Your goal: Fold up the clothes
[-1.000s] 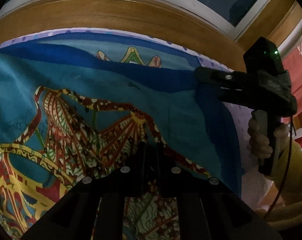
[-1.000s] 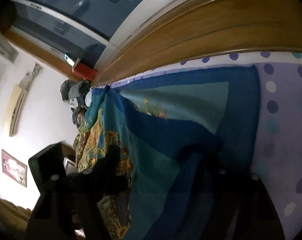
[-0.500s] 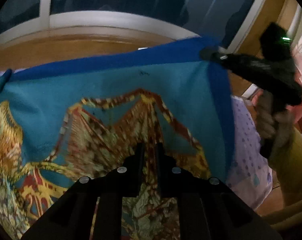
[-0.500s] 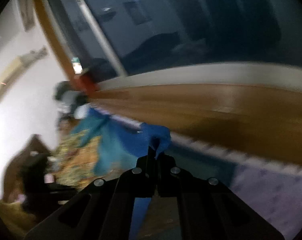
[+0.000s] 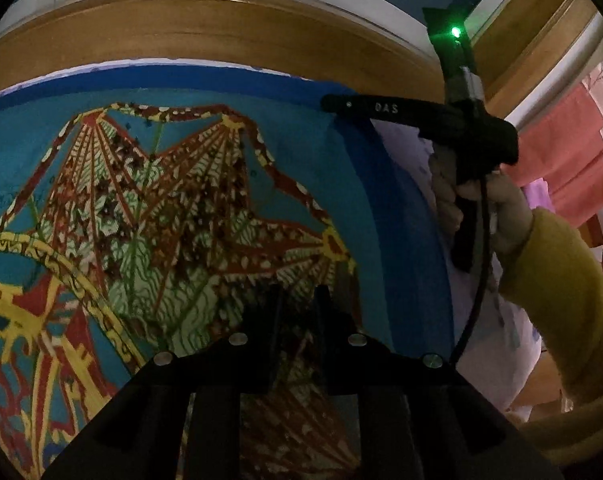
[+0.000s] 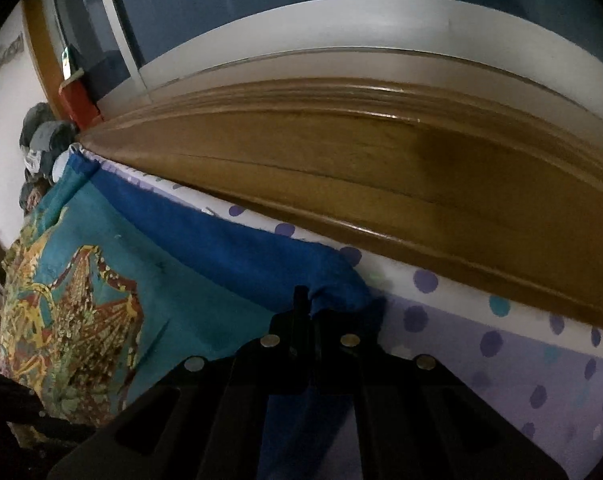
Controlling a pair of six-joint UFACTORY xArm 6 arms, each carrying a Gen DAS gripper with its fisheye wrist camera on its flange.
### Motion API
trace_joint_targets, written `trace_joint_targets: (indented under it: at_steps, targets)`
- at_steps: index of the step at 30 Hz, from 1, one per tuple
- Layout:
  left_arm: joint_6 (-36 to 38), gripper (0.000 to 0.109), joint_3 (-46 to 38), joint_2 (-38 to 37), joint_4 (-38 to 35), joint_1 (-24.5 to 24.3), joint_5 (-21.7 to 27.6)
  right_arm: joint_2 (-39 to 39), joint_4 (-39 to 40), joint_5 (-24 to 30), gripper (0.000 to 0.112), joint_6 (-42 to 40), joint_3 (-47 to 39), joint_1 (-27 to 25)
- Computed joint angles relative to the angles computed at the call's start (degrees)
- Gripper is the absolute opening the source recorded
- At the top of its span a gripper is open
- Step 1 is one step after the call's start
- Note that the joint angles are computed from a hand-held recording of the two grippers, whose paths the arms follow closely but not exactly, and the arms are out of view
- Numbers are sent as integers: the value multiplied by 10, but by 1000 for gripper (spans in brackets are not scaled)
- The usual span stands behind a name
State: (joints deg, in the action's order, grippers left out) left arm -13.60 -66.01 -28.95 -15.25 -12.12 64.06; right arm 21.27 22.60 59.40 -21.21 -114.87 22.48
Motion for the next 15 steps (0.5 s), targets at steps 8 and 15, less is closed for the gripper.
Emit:
trace_joint_targets:
  at_steps: [8,15]
  targets:
    - [-48,14,28,-40,3,-40,15,-5,46,28,32,19,-19,-30]
    - [-82,14,27,-74,39,-92,20,-145,234,101,59,-46,92,-115]
